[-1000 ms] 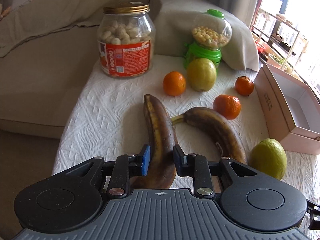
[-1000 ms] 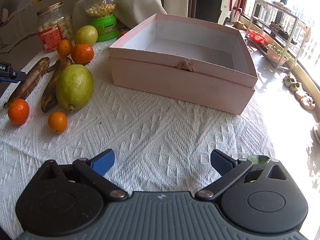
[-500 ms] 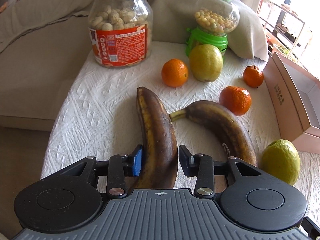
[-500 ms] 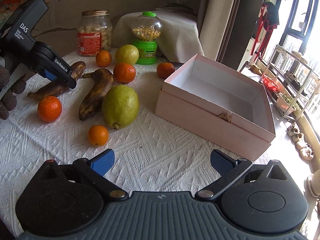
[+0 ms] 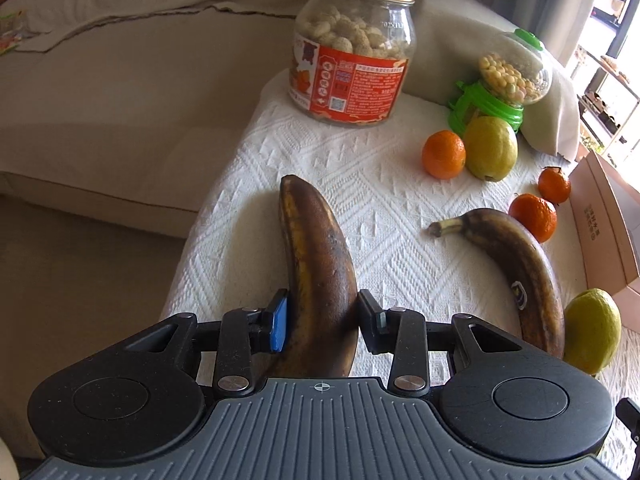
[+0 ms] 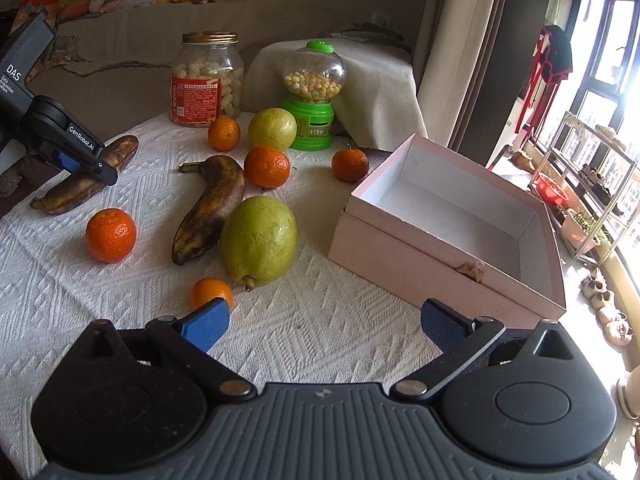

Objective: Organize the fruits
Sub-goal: 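Grasp a tangerine with the right tool while the left tool holds the banana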

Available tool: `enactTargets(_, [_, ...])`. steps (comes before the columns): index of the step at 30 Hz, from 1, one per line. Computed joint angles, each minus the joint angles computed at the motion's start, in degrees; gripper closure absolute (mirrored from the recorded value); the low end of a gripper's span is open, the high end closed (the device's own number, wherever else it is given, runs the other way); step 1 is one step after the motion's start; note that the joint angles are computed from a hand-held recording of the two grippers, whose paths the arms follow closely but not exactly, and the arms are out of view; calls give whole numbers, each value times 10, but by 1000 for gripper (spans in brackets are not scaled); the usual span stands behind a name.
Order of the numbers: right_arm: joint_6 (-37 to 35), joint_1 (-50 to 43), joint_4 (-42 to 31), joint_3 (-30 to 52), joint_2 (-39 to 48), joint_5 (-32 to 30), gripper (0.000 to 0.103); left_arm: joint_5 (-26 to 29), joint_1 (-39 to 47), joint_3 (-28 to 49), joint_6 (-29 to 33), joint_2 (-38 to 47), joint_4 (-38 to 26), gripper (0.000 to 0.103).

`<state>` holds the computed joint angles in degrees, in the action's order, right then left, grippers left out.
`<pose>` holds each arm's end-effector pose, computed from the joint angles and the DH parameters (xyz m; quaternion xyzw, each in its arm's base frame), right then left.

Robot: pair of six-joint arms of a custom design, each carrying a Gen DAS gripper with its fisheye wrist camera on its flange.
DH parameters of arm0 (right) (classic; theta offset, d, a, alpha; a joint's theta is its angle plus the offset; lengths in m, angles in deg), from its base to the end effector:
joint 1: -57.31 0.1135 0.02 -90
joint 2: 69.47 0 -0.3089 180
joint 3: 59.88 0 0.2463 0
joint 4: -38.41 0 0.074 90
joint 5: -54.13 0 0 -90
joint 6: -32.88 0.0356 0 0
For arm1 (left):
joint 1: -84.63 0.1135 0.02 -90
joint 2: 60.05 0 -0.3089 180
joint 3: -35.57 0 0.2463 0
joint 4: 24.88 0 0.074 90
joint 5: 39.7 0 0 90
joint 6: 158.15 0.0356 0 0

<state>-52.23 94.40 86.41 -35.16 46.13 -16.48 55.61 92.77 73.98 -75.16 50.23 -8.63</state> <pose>0.1894 0.1284 0.0726 -0.1859 0.8868 -0.0030 0.4232 0.2633 0.0343 0.0789 -0.1122 0.9478 -0.0413 0.2956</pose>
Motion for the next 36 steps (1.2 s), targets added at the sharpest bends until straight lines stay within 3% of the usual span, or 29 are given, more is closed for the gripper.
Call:
enactTargets(4, [-32, -16, -88, 74, -36, -53, 15, 16, 16, -21, -3, -7, 19, 62])
enactTargets(8, [-40, -34, -263, 244, -30, -124, 34, 38, 32, -35, -13, -12, 31, 62])
enactTargets(14, [-32, -25, -454, 518, 87, -136, 36, 45, 37, -35, -17, -13, 27, 61])
enactTargets(19, [-38, -12, -550, 680, 183, -116, 34, 45, 37, -32, -19, -11, 23, 61])
enactTargets(27, [-88, 25, -565, 732, 220, -71, 41, 46, 39, -31, -23, -9, 23, 61])
enactTargets(28, [-92, 26, -558, 728, 220, -68, 47, 47, 39, -31, -22, -9, 24, 61])
enactTargets(29, [-96, 28, -558, 728, 222, -64, 64, 48, 40, -33, -21, -8, 28, 61])
enactTargets(32, [-94, 25, -554, 710, 217, -62, 70, 46, 38, -43, -17, -5, 50, 61])
enactTargets(36, [-75, -6, -531, 645, 180, -133, 77, 60, 35, -73, -25, 0, 110, 62])
